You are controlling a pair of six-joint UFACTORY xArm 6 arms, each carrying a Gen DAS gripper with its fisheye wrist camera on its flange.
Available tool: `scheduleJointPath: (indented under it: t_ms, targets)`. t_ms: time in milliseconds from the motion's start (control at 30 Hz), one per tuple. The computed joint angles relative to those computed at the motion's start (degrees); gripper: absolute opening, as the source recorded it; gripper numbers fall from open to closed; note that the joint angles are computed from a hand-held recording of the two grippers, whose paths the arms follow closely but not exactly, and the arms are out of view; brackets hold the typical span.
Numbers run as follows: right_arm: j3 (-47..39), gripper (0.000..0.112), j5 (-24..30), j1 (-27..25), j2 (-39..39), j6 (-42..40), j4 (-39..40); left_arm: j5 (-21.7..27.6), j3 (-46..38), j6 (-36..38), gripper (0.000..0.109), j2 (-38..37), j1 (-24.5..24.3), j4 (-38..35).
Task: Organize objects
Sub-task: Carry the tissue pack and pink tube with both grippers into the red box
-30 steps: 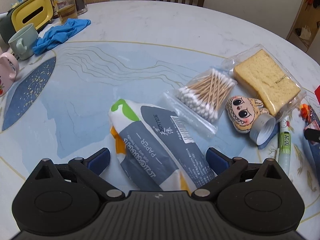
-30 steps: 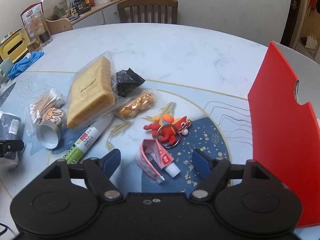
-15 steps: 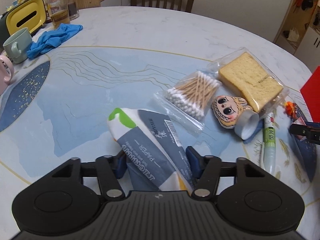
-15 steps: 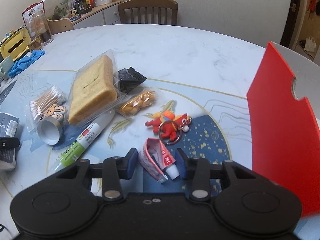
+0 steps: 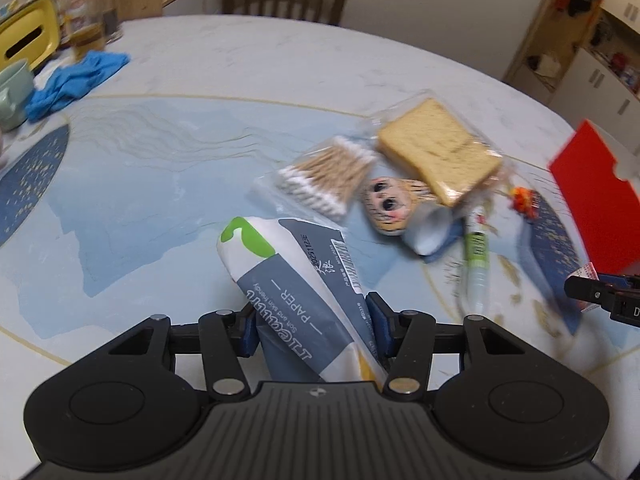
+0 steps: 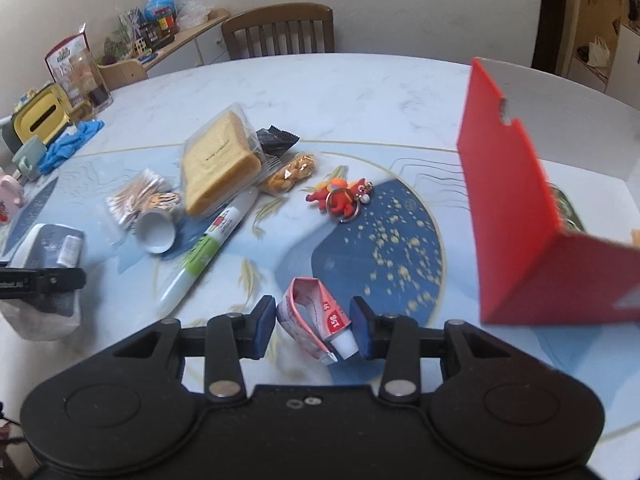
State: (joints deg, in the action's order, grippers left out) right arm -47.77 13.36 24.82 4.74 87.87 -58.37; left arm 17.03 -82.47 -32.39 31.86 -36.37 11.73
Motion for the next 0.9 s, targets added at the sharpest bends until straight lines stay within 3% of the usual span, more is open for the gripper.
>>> scheduleJointPath:
  t_ms: [333, 467, 600, 900]
  targets:
    - [10.1, 0.040, 3.8, 0.5, -14.8, 5.0, -1.6, -2.6, -1.5, 15.5, 0.052, -1.3, -4.6, -8.6]
    - [14.6, 0.040, 4.5, -1.2, -21.2, 4.0, -0.7, -1.5, -5.3, 23.8, 0.052, 0.1, -6.7, -16.0]
    - [18.8, 0.040, 5.2, -3.9, -27.3, 0.1, 1.7, 1.1, -11.4, 28.1, 0.052, 2.9, -8.9, -19.6]
    - [26.3, 0.040, -0.9, -15.6, -37.2, -13.4, 9.1, 9.6, -33.8, 29.4, 0.052, 15.2, -13.6, -20.1]
